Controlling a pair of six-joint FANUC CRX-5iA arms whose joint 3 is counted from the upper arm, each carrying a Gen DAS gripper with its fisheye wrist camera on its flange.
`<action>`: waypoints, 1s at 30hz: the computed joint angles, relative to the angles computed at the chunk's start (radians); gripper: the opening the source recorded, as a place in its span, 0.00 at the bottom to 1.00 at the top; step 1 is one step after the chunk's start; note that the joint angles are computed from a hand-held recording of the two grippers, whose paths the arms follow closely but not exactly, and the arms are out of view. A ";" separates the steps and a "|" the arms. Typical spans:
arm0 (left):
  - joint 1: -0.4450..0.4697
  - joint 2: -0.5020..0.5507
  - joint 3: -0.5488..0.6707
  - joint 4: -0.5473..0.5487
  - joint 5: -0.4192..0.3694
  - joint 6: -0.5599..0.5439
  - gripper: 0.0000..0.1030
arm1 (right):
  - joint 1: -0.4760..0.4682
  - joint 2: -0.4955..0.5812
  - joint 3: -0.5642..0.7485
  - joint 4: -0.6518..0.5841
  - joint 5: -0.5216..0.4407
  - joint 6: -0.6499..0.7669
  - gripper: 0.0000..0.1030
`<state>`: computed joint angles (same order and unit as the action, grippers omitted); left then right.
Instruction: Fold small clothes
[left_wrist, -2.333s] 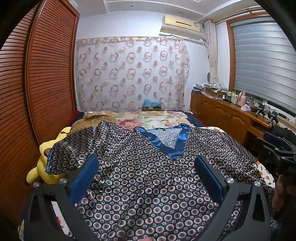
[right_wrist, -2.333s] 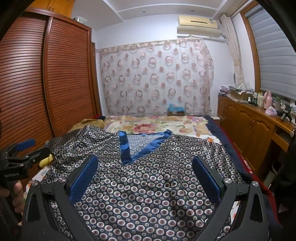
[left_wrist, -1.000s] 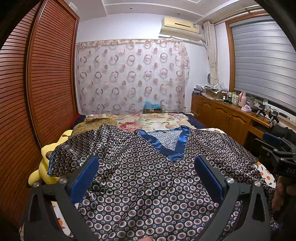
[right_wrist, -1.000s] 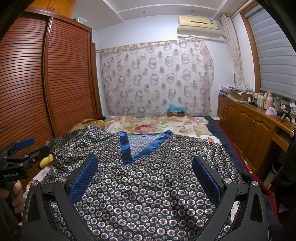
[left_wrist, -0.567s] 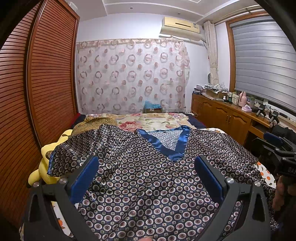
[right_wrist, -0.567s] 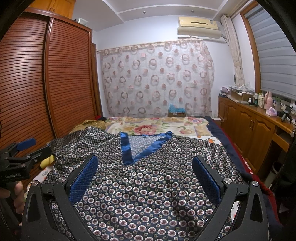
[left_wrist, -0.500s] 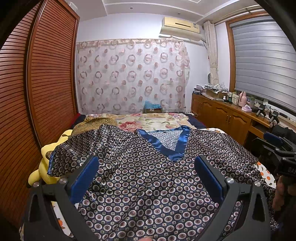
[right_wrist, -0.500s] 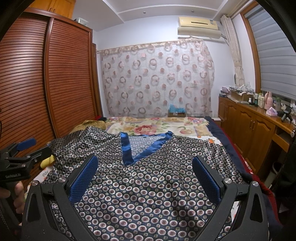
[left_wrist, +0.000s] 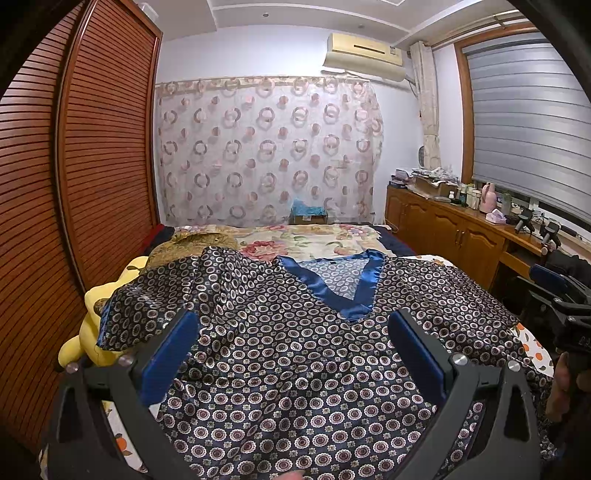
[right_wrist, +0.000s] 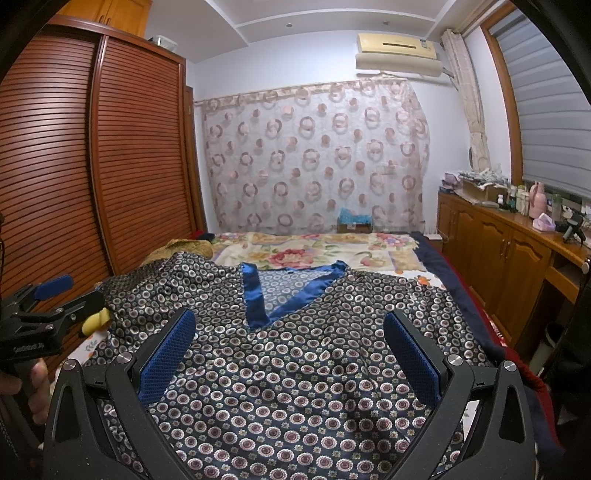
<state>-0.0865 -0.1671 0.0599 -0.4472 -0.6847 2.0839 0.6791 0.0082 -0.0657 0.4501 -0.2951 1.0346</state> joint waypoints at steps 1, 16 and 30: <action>0.003 0.002 0.000 0.003 -0.002 0.000 1.00 | -0.001 0.009 0.013 -0.029 -0.002 0.027 1.00; 0.088 0.022 -0.026 0.064 -0.011 -0.048 1.00 | 0.003 0.090 0.144 -0.289 -0.080 0.300 1.00; 0.328 0.005 -0.110 0.369 0.043 -0.380 1.00 | -0.015 0.246 0.409 -0.616 -0.278 0.658 1.00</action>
<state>0.2411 -0.1620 -0.0498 -0.0780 -0.6412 1.7035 0.6644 0.2539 0.3437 -0.1661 -0.5735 1.6925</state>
